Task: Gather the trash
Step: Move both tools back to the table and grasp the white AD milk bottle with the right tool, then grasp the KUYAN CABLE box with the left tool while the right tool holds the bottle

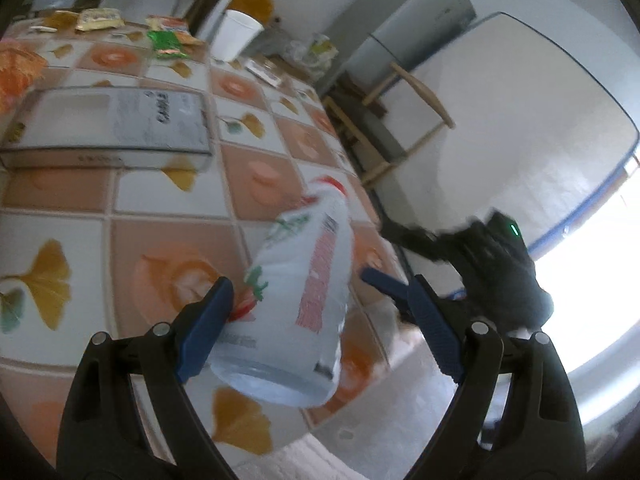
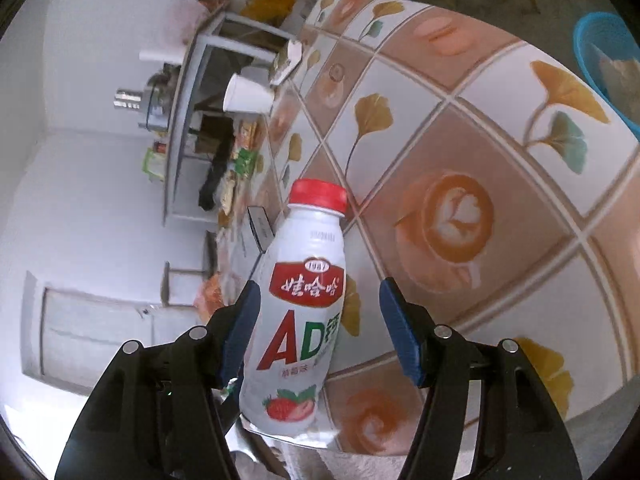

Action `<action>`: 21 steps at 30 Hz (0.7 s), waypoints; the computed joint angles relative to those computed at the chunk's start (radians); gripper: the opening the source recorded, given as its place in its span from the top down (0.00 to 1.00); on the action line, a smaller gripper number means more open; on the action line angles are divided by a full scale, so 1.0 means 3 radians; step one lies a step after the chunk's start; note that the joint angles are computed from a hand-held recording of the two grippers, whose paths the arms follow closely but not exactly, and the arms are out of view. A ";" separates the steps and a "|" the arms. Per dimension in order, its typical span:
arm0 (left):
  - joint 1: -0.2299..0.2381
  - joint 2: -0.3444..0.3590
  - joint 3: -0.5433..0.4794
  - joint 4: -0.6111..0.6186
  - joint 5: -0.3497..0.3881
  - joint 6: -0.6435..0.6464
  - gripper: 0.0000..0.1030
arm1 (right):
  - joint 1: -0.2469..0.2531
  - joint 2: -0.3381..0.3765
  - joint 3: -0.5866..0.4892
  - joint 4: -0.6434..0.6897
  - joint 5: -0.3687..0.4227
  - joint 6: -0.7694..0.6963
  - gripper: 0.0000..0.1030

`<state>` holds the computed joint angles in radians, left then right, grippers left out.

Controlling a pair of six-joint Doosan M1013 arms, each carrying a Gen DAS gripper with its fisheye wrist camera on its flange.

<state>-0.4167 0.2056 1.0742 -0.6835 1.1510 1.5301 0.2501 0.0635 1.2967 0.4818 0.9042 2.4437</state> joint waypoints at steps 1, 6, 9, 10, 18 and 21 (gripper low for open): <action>-0.0001 -0.0009 0.0026 -0.0065 -0.0001 0.0052 0.18 | -0.0001 0.0026 -0.0038 -0.0033 0.0056 -0.0005 0.41; -0.0008 -0.0064 0.0170 -0.0388 0.0039 0.0324 0.18 | -0.0006 0.0253 -0.0438 -0.0172 0.0635 -0.0302 0.41; -0.0016 -0.0082 0.0227 -0.0457 0.0058 0.0409 0.18 | -0.0007 0.0408 -0.0718 -0.0199 0.0959 -0.0544 0.41; -0.0017 -0.0086 0.0247 -0.0484 0.0065 0.0416 0.18 | -0.0004 0.0484 -0.0852 -0.0200 0.1108 -0.0652 0.41; -0.0015 -0.0067 0.0269 -0.0502 0.0073 0.0358 0.18 | 0.0047 0.0782 -0.1383 -0.0233 0.1737 -0.0993 0.41; -0.0017 -0.0057 0.0264 -0.0495 0.0066 0.0353 0.18 | 0.0054 0.0871 -0.1531 -0.0151 0.1920 -0.1095 0.41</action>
<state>-0.4218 0.1885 1.1535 -0.8321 1.1707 1.6362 0.2662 0.3249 0.8373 0.4366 1.4801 2.1153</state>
